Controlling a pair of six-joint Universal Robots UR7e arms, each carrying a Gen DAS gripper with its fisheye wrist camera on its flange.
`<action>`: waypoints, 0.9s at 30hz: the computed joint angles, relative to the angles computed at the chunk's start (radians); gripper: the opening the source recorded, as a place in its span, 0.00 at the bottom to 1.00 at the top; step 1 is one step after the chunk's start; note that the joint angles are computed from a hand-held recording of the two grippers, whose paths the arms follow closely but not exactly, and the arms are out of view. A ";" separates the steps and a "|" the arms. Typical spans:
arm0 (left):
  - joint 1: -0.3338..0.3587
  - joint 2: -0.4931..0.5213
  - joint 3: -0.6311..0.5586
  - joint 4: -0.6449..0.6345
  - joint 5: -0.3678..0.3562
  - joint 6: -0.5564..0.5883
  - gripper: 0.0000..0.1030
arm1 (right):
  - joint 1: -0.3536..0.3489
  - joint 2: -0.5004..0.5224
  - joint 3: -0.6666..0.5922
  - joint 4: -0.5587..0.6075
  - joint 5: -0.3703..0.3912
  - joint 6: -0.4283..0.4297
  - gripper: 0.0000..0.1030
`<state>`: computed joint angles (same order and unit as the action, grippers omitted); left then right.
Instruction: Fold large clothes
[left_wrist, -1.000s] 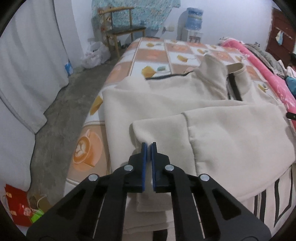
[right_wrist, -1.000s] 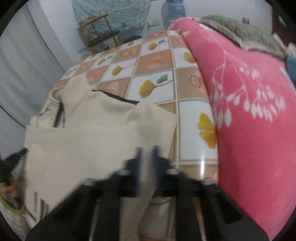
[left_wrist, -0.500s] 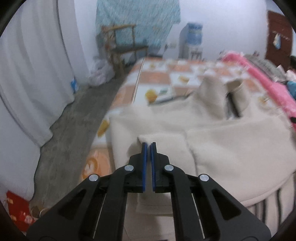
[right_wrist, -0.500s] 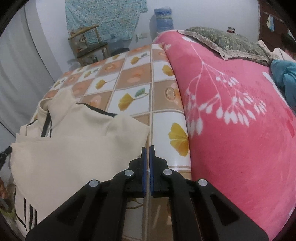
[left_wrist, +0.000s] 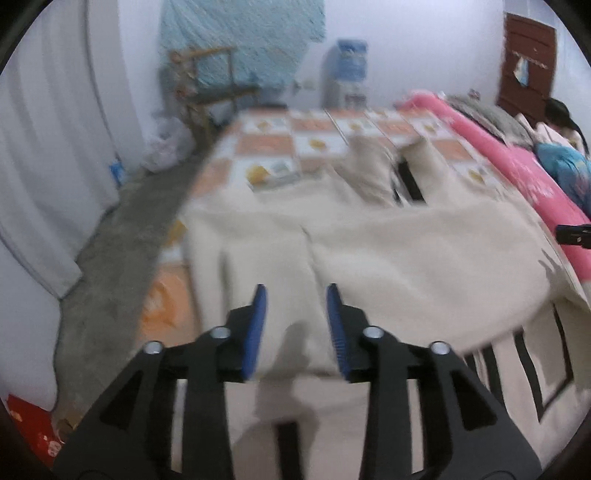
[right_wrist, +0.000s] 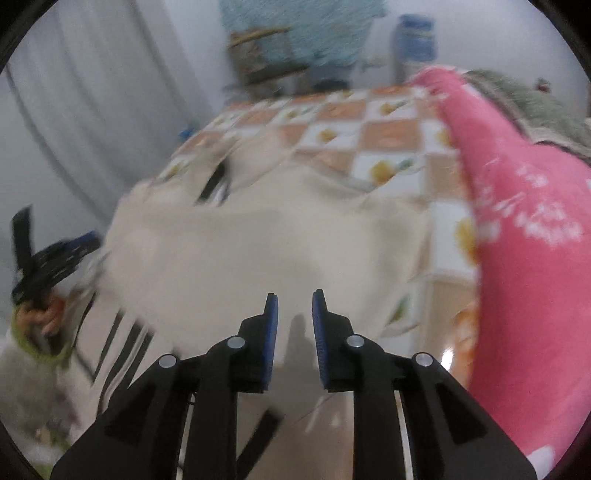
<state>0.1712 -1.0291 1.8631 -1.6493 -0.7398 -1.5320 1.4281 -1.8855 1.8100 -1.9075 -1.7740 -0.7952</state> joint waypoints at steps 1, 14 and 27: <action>0.005 0.004 0.010 -0.031 -0.028 0.012 0.44 | -0.004 -0.005 0.014 0.014 -0.025 -0.004 0.19; -0.090 -0.008 0.014 0.047 -0.103 -0.094 0.80 | 0.075 -0.238 0.187 -0.080 -0.171 0.076 0.48; -0.191 0.043 0.038 0.105 -0.323 -0.252 0.89 | 0.119 -0.496 0.443 -0.073 -0.283 0.126 0.77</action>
